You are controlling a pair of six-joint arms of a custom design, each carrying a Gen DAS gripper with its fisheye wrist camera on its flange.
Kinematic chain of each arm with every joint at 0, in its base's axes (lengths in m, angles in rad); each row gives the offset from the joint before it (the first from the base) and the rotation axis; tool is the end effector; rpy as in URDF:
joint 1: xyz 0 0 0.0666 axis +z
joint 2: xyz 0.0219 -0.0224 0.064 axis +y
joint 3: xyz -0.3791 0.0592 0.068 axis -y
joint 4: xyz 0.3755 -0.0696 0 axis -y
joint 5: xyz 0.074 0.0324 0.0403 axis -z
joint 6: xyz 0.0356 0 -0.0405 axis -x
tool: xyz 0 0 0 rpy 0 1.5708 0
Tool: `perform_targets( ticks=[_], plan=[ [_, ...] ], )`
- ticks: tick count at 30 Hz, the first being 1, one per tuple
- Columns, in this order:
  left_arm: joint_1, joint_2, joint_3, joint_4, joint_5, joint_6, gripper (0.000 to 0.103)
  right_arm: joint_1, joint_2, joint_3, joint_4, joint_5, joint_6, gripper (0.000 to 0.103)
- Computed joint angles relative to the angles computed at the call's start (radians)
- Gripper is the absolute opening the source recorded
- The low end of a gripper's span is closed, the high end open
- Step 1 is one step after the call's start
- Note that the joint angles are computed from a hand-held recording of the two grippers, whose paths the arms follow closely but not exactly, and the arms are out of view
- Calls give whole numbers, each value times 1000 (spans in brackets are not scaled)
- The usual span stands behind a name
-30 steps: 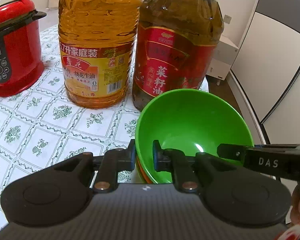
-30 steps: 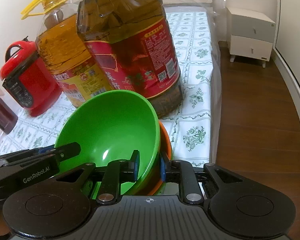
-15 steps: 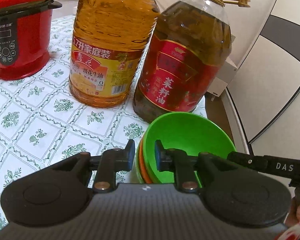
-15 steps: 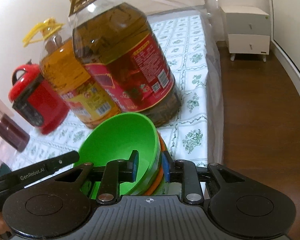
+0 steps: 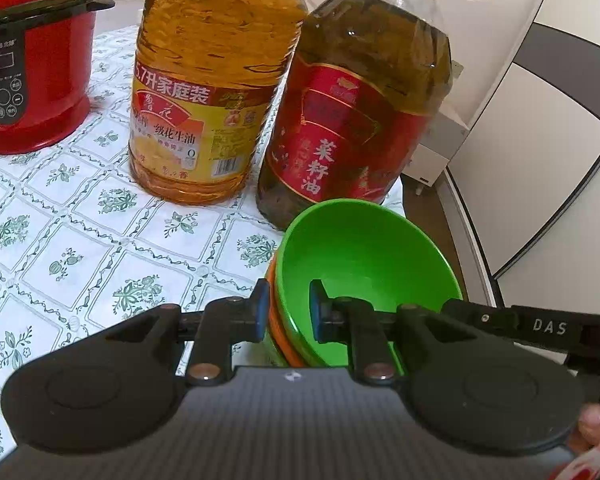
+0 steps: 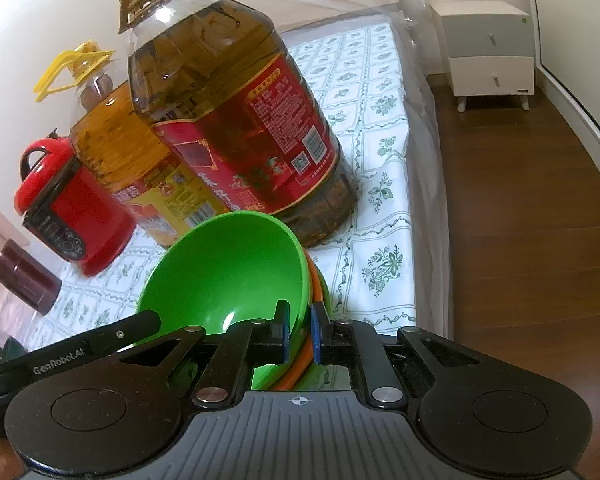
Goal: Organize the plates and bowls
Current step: 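Carry the green bowl with both grippers onto the orange bowl and open, then lift both open grippers away from the stacked bowls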
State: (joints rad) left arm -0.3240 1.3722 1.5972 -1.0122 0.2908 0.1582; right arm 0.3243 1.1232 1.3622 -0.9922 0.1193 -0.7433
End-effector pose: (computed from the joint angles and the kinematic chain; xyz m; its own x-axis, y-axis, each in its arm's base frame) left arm 0.4289 -0.1552 0.5227 -0.7414 0.0898 -0.6650 0.3848 0.8687 -0.3118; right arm 0.3461 0.1115 0.5157 -0.6357 0.4951 -0.5922 0.2664 0.8608 0.4337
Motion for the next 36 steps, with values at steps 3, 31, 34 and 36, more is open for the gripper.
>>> perform_targets(
  ticks=[3,31,34,36],
  plan=[
    [5,-8,-6,1,3,15,17,4,0,7,-11,6,2,11],
    [38,-325,-252,-84,-11,161,51,331,-168,-80,-156,230,-246,51],
    [42,-356,-278,-98,-14,152,51,370,-176,-86,-182,252,-268,53],
    [44,-374,-294,-105,-25,146,52,389,-182,-92,-191,261,-283,54]
  ],
)
